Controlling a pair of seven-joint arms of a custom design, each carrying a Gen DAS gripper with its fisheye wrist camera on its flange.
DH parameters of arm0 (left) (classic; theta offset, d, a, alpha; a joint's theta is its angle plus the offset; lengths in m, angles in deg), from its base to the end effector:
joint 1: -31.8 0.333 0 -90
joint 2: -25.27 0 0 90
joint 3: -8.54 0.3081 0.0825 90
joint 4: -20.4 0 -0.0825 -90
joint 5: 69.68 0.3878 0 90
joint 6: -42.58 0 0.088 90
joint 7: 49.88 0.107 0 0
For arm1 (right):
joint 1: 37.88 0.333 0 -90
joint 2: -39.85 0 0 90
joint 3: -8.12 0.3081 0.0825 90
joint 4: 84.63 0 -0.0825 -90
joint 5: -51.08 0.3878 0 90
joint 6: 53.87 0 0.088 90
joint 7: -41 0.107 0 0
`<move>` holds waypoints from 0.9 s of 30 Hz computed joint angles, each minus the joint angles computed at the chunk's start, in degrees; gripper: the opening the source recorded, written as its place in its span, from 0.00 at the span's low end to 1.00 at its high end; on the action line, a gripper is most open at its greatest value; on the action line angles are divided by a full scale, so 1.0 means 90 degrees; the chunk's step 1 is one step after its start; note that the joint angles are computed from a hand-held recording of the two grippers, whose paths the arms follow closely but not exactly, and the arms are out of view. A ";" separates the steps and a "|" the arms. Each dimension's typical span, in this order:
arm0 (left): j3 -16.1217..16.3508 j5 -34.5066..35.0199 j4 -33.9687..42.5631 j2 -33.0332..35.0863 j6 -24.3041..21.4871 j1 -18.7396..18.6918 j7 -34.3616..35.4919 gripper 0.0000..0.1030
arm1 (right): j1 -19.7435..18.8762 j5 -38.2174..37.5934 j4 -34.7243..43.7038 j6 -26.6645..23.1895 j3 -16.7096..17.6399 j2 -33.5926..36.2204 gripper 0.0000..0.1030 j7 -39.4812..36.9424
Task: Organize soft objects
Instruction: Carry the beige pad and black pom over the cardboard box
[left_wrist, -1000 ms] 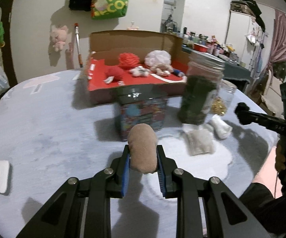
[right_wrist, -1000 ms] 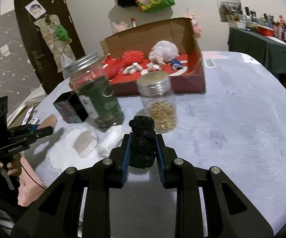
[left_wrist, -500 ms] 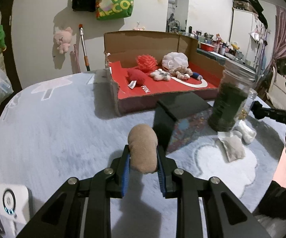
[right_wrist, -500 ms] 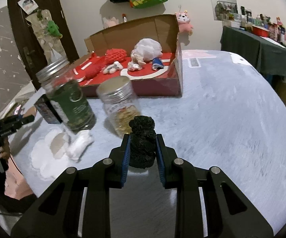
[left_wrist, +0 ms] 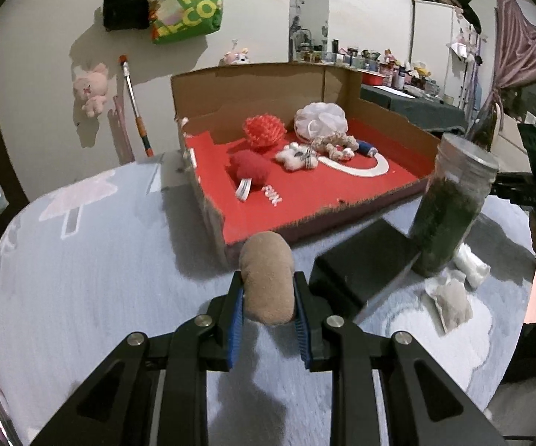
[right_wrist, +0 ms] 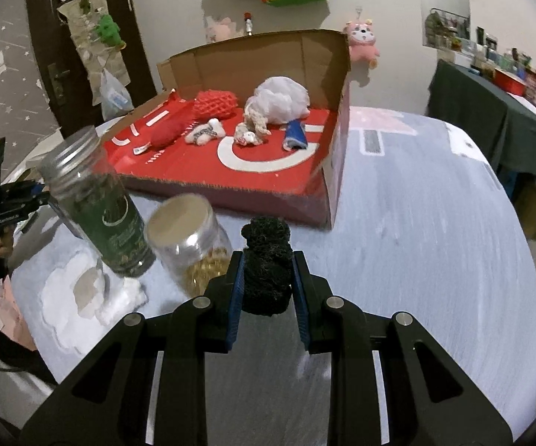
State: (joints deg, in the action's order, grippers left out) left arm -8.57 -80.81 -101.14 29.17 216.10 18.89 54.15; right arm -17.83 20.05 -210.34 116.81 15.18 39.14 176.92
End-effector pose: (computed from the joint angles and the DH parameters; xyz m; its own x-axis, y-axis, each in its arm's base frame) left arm 0.5320 -0.2870 0.4715 -0.5430 -0.8397 -0.0043 -0.5555 0.3630 -0.7481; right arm 0.4963 0.2946 0.4672 0.2264 -0.9646 -0.1356 -0.6904 -0.0607 -0.7209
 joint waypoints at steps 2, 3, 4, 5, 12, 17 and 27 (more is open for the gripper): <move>-0.0079 -0.0235 0.0202 0.0075 -0.0114 0.0054 0.0298 0.25 | 0.0023 0.0563 0.0060 0.0043 -0.0014 0.0041 0.23 -0.0616; -0.0096 -0.0282 0.0277 0.0107 -0.0151 0.0063 0.0368 0.25 | 0.0044 0.0947 0.0111 0.0044 -0.0014 0.0075 0.23 -0.1013; -0.0127 -0.0354 0.0399 0.0160 -0.0217 0.0080 0.0477 0.25 | 0.0063 0.1255 0.0161 0.0031 -0.0015 0.0106 0.23 -0.1334; -0.0144 -0.0379 0.0507 0.0211 -0.0270 0.0088 0.0538 0.25 | 0.0080 0.1507 0.0230 -0.0004 -0.0019 0.0145 0.23 -0.1614; -0.0232 -0.0200 0.1563 0.0836 -0.0879 0.0067 0.0517 0.25 | 0.0158 0.3260 0.0876 -0.0247 -0.0014 0.0520 0.23 -0.3522; -0.0284 0.0049 0.2537 0.1444 -0.1599 0.0040 0.0156 0.25 | 0.0212 0.3837 0.1582 -0.0621 -0.0062 0.0951 0.23 -0.4185; -0.0041 0.0980 0.4674 0.2785 -0.3434 -0.0380 -0.0968 0.25 | 0.0514 0.3632 0.3536 -0.2205 -0.0450 0.2183 0.23 -0.3989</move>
